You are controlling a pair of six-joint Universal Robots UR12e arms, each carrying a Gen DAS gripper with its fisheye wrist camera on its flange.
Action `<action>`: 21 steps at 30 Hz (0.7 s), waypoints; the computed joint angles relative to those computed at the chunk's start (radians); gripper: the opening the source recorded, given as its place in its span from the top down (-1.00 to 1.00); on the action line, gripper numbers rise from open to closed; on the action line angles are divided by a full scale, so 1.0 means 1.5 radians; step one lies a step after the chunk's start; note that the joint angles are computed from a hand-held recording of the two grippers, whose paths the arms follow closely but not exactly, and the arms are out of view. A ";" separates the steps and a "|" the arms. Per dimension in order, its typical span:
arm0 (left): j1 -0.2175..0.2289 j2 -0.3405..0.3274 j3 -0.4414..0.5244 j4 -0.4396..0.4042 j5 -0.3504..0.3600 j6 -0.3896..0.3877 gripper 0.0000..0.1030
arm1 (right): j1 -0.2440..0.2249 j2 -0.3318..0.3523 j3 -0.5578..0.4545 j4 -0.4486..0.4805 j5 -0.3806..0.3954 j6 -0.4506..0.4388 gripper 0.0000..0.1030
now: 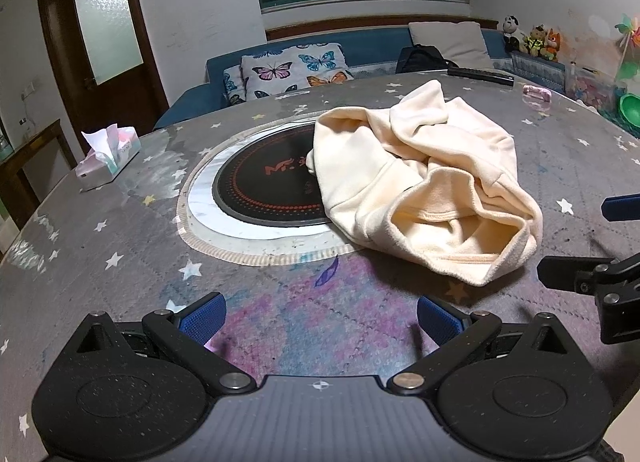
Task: Fold clothes
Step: 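Move both grippers toward the crumpled cream sweatshirt on the table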
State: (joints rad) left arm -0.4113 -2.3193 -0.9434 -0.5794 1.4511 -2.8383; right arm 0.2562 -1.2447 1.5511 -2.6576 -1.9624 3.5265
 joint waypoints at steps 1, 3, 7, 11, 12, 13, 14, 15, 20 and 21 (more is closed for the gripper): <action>0.000 -0.001 0.001 -0.001 0.000 0.000 -1.00 | 0.000 0.001 -0.001 0.001 -0.001 0.000 -1.00; 0.000 -0.002 0.003 -0.003 0.000 0.000 -1.00 | -0.002 0.001 0.000 0.000 0.000 -0.001 -1.00; 0.000 -0.005 0.009 -0.006 0.000 0.002 -1.00 | -0.007 0.000 0.004 -0.003 0.004 -0.005 -1.00; -0.001 -0.008 0.015 -0.009 0.000 0.003 -1.00 | -0.008 0.001 0.004 -0.004 0.004 -0.006 -1.00; -0.001 -0.008 0.016 -0.009 0.000 0.003 -1.00 | -0.008 0.002 0.003 -0.004 0.002 -0.006 -1.00; -0.001 -0.009 0.018 -0.010 -0.001 0.003 -1.00 | -0.008 0.002 0.003 -0.004 0.003 -0.007 -1.00; -0.001 -0.010 0.019 -0.010 -0.001 0.003 -1.00 | -0.008 0.003 0.002 -0.004 0.002 -0.008 -1.00; -0.001 -0.010 0.021 -0.010 -0.001 0.002 -1.00 | -0.008 0.004 0.001 -0.003 0.001 -0.008 -1.00; -0.001 -0.016 0.033 -0.013 0.000 0.001 -1.00 | -0.010 0.006 -0.003 0.000 0.001 -0.011 -1.00; 0.000 -0.018 0.036 -0.013 0.000 0.001 -1.00 | -0.010 0.006 -0.004 0.000 0.002 -0.012 -1.00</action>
